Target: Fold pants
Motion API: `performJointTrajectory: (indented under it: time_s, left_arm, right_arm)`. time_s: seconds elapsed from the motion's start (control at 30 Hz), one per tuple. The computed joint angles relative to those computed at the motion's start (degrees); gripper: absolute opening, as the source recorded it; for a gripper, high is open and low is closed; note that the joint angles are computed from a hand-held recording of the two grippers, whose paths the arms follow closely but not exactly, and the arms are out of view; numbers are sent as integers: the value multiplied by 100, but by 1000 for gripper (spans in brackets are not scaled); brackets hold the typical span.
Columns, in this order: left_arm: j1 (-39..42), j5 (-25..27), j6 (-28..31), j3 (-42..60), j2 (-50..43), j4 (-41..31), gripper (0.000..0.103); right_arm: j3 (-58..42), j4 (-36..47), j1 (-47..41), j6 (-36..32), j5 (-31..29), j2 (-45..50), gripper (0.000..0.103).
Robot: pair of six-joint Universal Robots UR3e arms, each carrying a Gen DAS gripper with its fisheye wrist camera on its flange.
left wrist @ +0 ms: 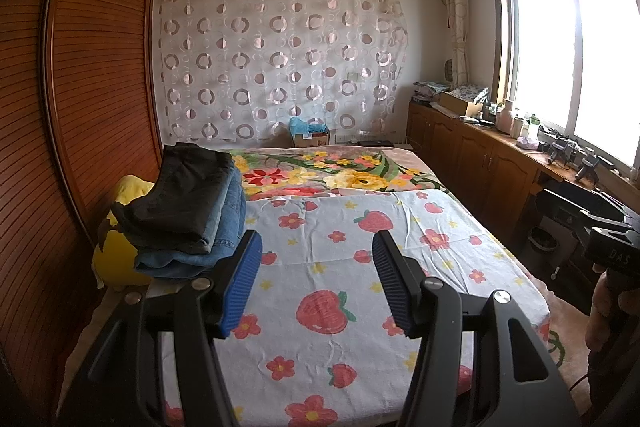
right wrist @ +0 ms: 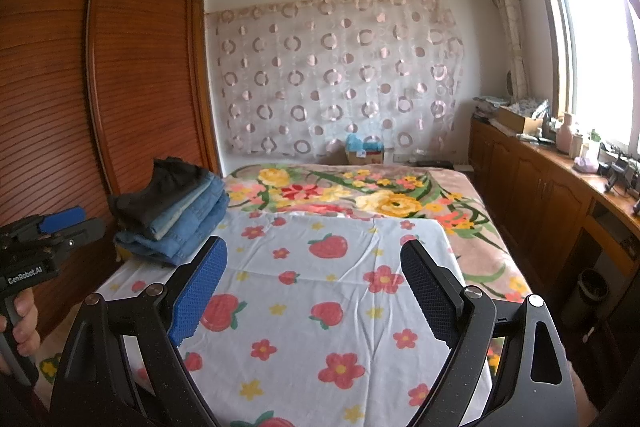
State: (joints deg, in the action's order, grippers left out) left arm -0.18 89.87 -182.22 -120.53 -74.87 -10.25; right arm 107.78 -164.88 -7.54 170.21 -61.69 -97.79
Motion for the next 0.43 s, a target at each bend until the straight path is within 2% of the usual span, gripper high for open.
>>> performJointTrajectory:
  time_s: [0.43]
  left_arm:
    - [-55,44,-23,22,31,-31,57]
  right_arm:
    - [0,2,1,3,-2,0,90]
